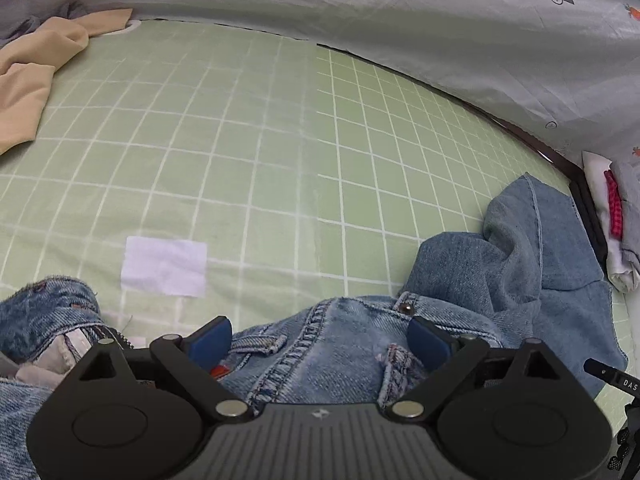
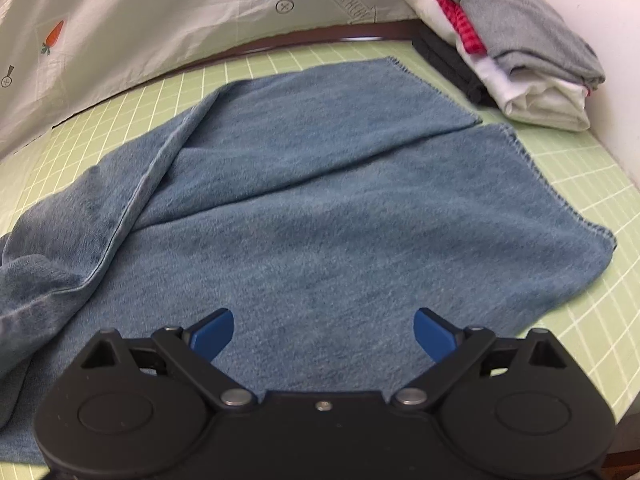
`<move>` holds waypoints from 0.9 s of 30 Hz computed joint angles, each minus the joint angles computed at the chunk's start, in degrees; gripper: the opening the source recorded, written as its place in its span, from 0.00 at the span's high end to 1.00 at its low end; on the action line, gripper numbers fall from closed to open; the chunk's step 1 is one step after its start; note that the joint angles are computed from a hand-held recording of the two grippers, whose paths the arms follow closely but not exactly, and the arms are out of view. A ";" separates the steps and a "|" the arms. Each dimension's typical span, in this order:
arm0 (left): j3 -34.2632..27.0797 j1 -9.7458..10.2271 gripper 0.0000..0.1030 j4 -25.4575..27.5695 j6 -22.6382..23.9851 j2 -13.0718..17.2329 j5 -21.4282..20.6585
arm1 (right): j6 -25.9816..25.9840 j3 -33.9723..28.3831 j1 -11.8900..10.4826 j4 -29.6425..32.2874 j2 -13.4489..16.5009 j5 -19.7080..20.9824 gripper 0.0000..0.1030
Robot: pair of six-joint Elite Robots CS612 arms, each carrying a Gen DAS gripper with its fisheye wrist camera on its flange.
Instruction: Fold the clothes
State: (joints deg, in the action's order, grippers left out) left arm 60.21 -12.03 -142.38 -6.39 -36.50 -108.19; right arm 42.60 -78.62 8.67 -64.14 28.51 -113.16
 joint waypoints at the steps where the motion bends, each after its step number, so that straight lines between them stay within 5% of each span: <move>1: 1.64 -0.16 0.09 -1.84 -1.05 -0.75 0.56 | -0.48 0.05 -0.01 -0.30 0.05 0.38 0.05; 6: 8.88 -1.23 0.21 -9.89 -3.19 -4.27 4.10 | -2.75 0.42 0.06 -1.87 0.17 1.66 0.05; 9: 11.45 -1.73 0.41 -12.99 -2.38 -5.86 5.50 | -3.10 0.43 0.10 -1.95 0.30 2.13 0.05; 13: 12.11 -0.73 0.77 -17.48 -10.34 -6.15 3.52 | -2.76 0.27 0.07 -1.41 0.43 2.33 0.05; 15: 11.63 -0.02 0.80 -18.15 -12.77 -5.86 1.54 | -2.44 0.15 0.06 -1.07 0.48 2.11 0.05; 21: 8.59 0.05 0.74 -10.59 -4.31 -5.00 -0.62 | -0.79 0.05 -0.18 0.18 0.55 2.75 0.05; 24: 7.24 0.18 0.69 -8.48 -4.67 -4.16 -1.35 | -0.43 0.30 -0.24 0.48 0.48 2.87 0.05; 27: 6.39 0.25 0.78 -8.29 -4.24 -3.64 -1.70 | -0.17 0.74 -0.25 0.47 0.31 2.94 0.05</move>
